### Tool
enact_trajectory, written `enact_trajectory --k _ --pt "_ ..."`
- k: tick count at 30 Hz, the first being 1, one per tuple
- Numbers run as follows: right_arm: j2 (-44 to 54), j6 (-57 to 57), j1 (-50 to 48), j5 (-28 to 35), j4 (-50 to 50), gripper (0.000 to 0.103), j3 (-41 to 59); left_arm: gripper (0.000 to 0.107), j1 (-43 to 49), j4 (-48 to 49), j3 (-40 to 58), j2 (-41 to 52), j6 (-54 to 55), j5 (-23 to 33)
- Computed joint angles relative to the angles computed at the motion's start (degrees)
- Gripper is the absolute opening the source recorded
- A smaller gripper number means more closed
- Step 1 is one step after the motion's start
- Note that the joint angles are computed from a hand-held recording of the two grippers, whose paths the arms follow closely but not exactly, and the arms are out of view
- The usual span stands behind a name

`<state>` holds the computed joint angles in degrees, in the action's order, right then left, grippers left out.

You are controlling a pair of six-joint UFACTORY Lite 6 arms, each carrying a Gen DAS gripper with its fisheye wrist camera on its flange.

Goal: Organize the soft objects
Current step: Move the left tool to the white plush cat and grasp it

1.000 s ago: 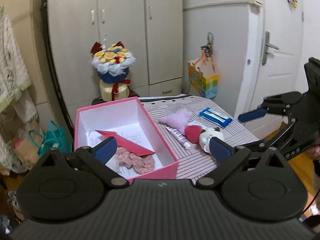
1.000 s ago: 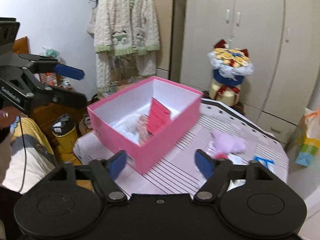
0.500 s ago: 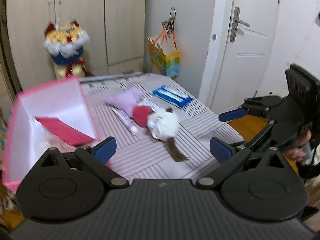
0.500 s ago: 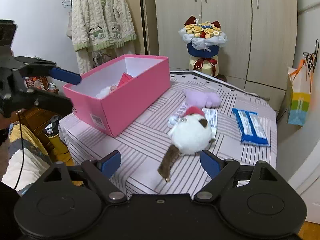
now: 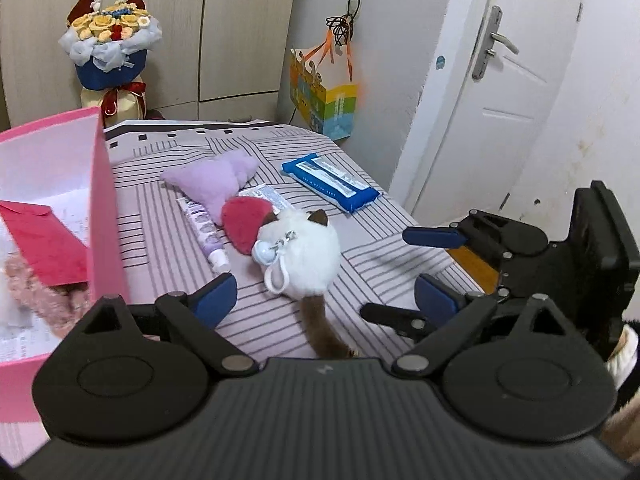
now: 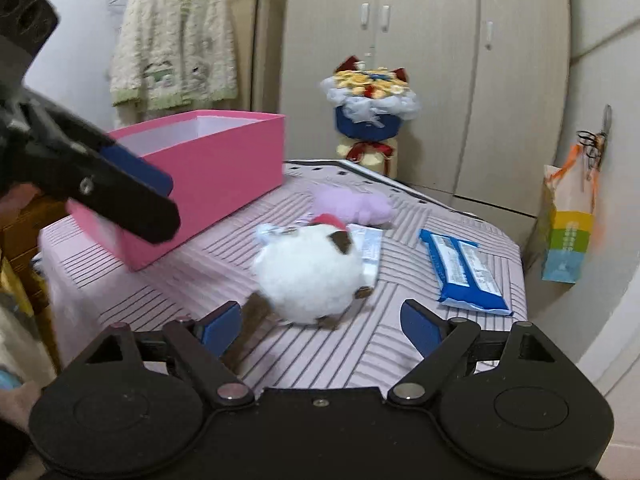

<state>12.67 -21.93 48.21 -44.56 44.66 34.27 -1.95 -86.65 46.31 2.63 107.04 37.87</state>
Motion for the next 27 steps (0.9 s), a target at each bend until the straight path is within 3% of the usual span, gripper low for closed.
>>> enact_trajectory --k 2,6,9,13,16,19,27 --pt "2.52 0.91 -0.88 -2.68 0.01 0.09 1.28 0.091 -1.3 -2.35 1.91 3.18 0.91 -0.48" --pt "4.9 9.7 -6.2 0.51 -12.17 0.09 3.15 0.086 -3.62 -10.78 5.15 9.64 6.2 -1.33" --pt "9.35 6.8 -5.72 3.16 -8.78 0.09 8.21 0.086 -6.22 -24.78 5.73 12.83 15.35 -3.72" --pt "12.74 10.81 -6.35 4.2 -12.4 0.09 11.46 0.082 -8.11 -33.72 7.92 16.88 23.15 -4.19" --pt "14.72 17.12 -8.19 5.15 -17.55 0.092 13.25 0.07 -7.65 -30.21 10.29 19.78 19.63 -2.77" --pt "15.98 23.57 -9.68 6.38 -21.9 0.092 14.92 0.064 -7.47 -30.26 11.23 21.31 18.47 -3.33" --pt "20.33 23.3 -8.73 7.75 -21.05 0.09 20.25 0.064 -6.98 -31.63 11.67 23.32 19.12 -2.53"
